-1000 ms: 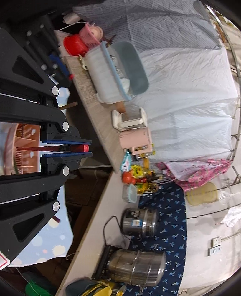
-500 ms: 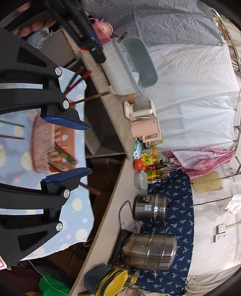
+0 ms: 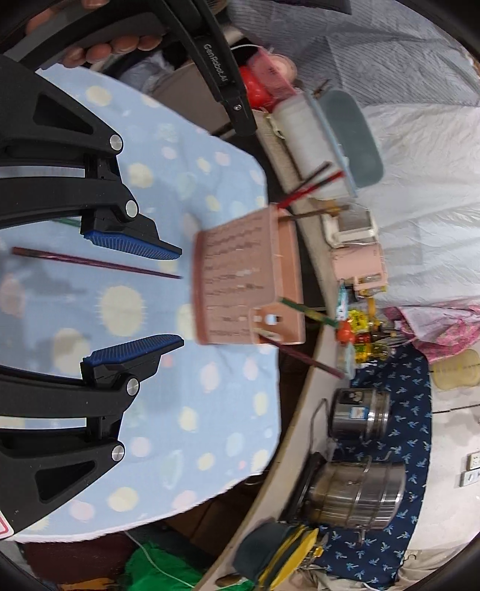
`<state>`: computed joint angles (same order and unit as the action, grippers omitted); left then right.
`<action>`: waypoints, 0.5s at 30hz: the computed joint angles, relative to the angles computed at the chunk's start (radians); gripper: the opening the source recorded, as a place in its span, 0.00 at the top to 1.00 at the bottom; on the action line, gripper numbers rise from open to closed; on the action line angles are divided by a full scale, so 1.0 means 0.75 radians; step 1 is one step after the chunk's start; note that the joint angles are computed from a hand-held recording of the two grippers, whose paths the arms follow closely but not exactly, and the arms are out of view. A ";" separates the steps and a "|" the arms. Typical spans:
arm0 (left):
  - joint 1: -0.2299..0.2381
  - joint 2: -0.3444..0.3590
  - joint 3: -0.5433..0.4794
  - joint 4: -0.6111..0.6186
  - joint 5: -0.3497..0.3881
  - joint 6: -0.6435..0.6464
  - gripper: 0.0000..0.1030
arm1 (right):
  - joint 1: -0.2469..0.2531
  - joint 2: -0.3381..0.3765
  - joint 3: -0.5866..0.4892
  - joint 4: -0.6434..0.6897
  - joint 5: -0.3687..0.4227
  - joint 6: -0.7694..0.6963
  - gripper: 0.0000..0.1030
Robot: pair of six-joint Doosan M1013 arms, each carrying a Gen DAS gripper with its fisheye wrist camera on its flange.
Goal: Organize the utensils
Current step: 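Move both open tools back over the last two chopsticks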
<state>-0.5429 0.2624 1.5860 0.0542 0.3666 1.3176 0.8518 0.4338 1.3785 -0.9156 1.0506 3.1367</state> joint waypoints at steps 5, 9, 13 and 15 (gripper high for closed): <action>-0.005 -0.007 0.095 -0.001 0.053 -0.012 0.66 | 0.043 0.039 0.027 0.119 0.015 -0.049 0.60; -0.005 -0.017 0.160 -0.044 0.069 0.018 0.66 | 0.060 0.059 0.047 0.200 -0.018 -0.064 0.60; -0.013 -0.026 0.208 -0.011 0.078 -0.003 0.66 | 0.070 0.081 0.049 0.261 -0.056 -0.080 0.60; -0.015 -0.028 0.225 -0.023 0.090 0.008 0.66 | 0.071 0.096 0.040 0.283 -0.063 -0.098 0.60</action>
<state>-0.5541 0.2416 1.7547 0.0369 0.4343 1.3237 0.9049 0.5055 1.4087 -0.7036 1.0032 3.0635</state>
